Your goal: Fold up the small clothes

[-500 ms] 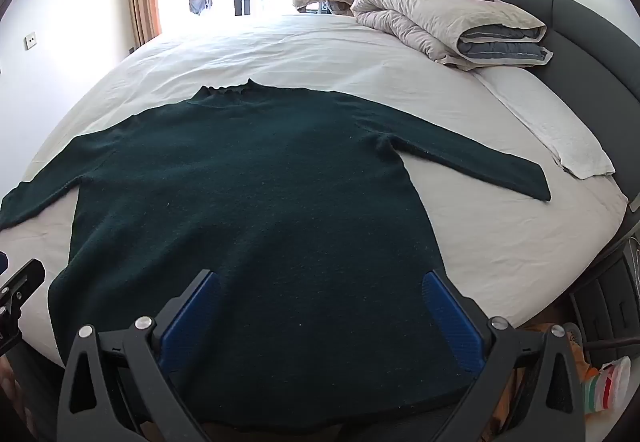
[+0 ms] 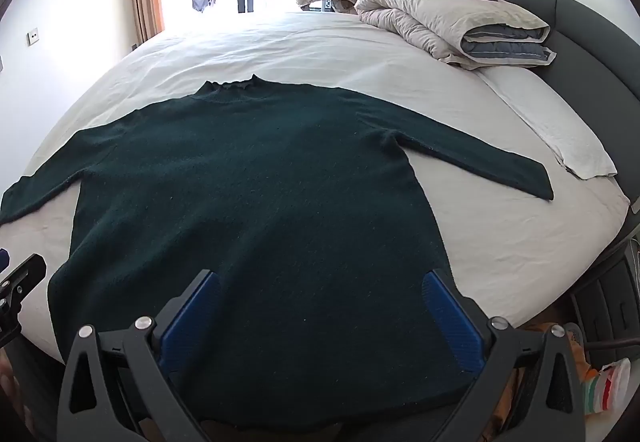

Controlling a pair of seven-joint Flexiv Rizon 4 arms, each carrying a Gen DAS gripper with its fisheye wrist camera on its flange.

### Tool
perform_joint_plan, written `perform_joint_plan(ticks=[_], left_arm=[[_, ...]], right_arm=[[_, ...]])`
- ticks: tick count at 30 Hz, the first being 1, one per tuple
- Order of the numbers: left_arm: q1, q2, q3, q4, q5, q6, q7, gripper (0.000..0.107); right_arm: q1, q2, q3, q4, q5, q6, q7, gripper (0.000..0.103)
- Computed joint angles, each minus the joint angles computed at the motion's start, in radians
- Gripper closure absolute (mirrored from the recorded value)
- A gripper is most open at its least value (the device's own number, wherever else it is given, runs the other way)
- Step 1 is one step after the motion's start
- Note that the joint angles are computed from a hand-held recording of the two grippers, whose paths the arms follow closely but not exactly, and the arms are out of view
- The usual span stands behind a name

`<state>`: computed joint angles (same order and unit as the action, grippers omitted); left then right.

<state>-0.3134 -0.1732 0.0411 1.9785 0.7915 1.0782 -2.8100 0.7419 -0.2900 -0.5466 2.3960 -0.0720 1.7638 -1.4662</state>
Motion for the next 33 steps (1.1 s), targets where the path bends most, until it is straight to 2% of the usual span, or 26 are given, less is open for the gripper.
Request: perform_joint_plan(ticks=[17,19,33], left_arm=[[-0.024,-0.007,-0.005,0.006,0.024,-0.012,-0.043,0.004],[0.003,-0.009,0.001,0.002,-0.008,0.008,0.004,0.004],[-0.006,-0.015,0.007,0.001,-0.003,0.010,-0.004,0.004]], right_arm=[[0.018,-0.004,-0.009,0.007,0.023,0.007,-0.012,0.000],[0.019,-0.008,-0.010,0.005,0.024,0.009,-0.012,0.000],[0.005,-0.010,0.006,0.004,0.028,0.009,-0.015,0.000]])
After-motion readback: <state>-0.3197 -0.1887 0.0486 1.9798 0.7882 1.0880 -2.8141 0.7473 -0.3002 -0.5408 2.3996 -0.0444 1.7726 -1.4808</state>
